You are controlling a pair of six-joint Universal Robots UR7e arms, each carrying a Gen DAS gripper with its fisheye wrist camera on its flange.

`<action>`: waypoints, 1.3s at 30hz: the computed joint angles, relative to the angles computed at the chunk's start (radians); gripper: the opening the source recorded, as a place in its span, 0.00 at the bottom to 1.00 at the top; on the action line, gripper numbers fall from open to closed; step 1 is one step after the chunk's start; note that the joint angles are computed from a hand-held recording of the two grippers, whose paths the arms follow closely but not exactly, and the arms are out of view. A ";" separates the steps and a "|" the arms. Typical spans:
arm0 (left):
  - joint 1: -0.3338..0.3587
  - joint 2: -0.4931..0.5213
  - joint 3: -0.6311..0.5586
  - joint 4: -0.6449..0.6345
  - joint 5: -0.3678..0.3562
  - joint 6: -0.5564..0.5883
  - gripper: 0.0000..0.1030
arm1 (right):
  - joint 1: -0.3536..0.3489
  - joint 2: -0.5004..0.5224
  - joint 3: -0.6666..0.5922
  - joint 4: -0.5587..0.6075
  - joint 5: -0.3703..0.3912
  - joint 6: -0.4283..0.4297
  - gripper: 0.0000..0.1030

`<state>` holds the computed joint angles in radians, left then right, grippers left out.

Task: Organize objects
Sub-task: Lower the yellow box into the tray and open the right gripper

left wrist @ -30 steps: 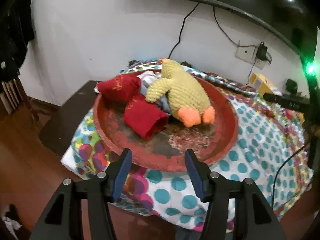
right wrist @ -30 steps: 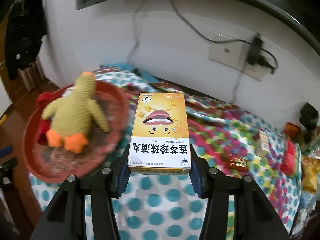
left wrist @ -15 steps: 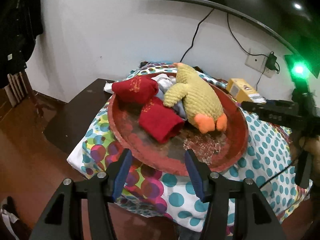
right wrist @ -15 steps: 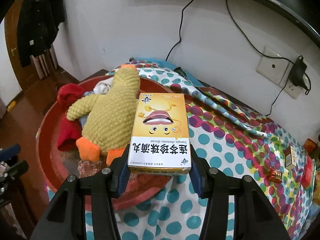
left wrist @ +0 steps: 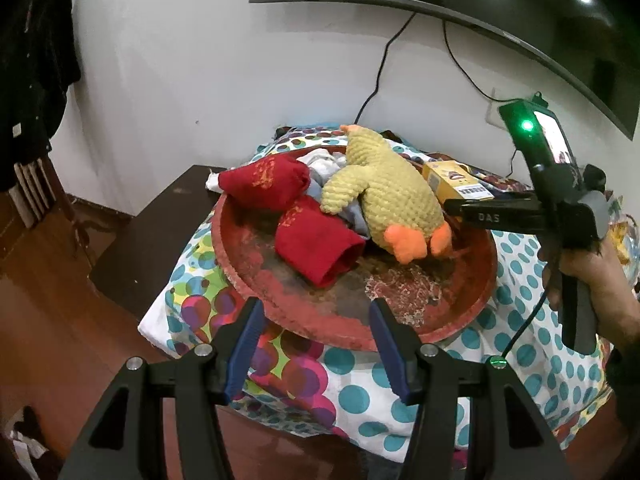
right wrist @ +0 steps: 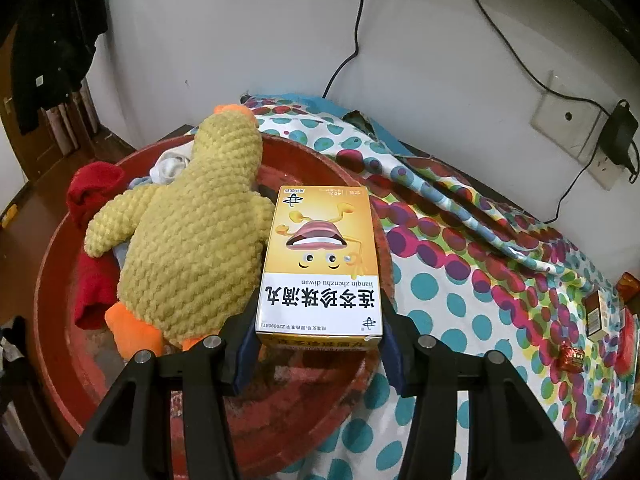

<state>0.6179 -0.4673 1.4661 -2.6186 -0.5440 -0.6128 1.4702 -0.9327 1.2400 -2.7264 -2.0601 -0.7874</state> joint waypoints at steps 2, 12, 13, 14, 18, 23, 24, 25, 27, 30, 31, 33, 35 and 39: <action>0.001 0.004 -0.008 0.027 -0.002 -0.006 0.55 | -0.002 0.004 -0.002 0.003 -0.002 0.004 0.47; 0.008 -0.005 -0.007 0.043 -0.017 -0.041 0.55 | -0.006 0.015 -0.019 0.050 -0.004 0.035 0.47; 0.007 -0.003 -0.008 0.044 -0.014 -0.038 0.55 | -0.008 0.011 -0.022 0.072 0.008 0.052 0.47; 0.004 0.000 -0.011 0.045 -0.011 -0.034 0.55 | -0.008 0.008 -0.022 0.087 0.017 0.061 0.47; 0.005 0.008 -0.024 0.064 -0.023 -0.032 0.55 | -0.001 0.017 -0.019 0.067 0.000 0.042 0.47; 0.005 0.010 -0.028 0.078 -0.024 -0.047 0.55 | -0.003 0.013 -0.023 0.078 0.005 0.052 0.49; 0.004 0.010 -0.028 0.080 -0.020 -0.052 0.55 | -0.003 0.012 -0.024 0.077 0.006 0.055 0.49; 0.003 0.010 -0.027 0.076 -0.016 -0.049 0.55 | -0.003 0.010 -0.024 0.080 0.008 0.056 0.49; 0.001 0.012 -0.025 0.067 -0.011 -0.041 0.55 | -0.002 0.007 -0.018 0.070 0.003 0.045 0.53; 0.002 0.015 -0.030 0.075 -0.015 -0.038 0.55 | -0.005 -0.007 -0.002 0.056 0.012 0.043 0.61; 0.003 0.017 -0.034 0.087 -0.018 -0.043 0.55 | -0.006 -0.017 0.005 0.057 0.022 0.048 0.62; 0.003 0.018 -0.036 0.091 -0.022 -0.044 0.55 | -0.007 -0.031 0.016 0.051 0.032 0.051 0.63; 0.001 0.019 -0.036 0.087 -0.023 -0.040 0.55 | -0.009 -0.051 0.036 0.033 0.045 0.044 0.63; -0.003 0.025 -0.038 0.082 -0.017 -0.030 0.55 | -0.022 -0.094 0.069 -0.002 0.072 0.038 0.63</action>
<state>0.6145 -0.4428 1.4284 -2.5367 -0.5611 -0.6427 1.4480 -1.0268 1.3094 -2.7282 -1.9882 -0.7493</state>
